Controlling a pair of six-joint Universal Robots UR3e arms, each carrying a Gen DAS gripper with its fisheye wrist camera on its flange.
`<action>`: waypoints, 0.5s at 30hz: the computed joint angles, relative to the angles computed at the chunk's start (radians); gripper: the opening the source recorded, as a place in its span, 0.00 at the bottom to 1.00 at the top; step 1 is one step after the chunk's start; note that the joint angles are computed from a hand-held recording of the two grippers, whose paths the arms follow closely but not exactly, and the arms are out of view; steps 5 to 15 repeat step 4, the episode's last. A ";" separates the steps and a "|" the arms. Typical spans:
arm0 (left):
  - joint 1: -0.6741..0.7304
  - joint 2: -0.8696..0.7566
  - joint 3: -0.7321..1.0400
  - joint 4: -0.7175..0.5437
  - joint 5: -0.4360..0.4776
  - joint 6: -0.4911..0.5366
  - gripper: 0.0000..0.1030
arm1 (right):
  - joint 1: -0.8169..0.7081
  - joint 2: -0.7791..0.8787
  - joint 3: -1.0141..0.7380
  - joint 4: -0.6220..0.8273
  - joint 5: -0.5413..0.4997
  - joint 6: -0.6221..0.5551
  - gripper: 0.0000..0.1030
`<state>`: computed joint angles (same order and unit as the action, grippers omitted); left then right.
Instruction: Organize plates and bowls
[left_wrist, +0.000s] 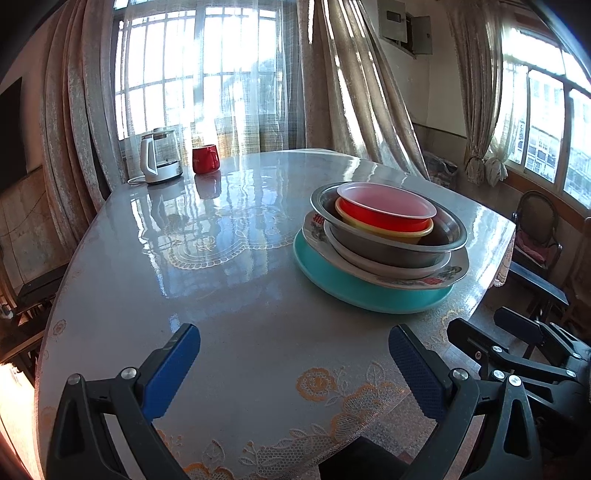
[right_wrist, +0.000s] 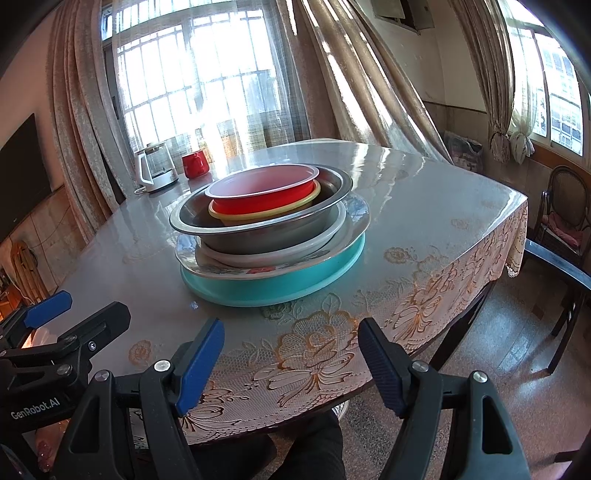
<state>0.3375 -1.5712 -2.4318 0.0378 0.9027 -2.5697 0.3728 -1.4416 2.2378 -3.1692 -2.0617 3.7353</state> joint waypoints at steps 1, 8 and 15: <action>0.002 0.001 0.000 -0.005 -0.005 0.004 1.00 | 0.000 0.000 0.000 0.000 0.000 0.000 0.74; 0.005 0.002 -0.003 -0.007 -0.017 0.008 1.00 | -0.002 -0.002 0.005 -0.007 0.003 0.001 0.74; 0.005 0.002 -0.003 -0.007 -0.017 0.008 1.00 | -0.002 -0.002 0.005 -0.007 0.003 0.001 0.74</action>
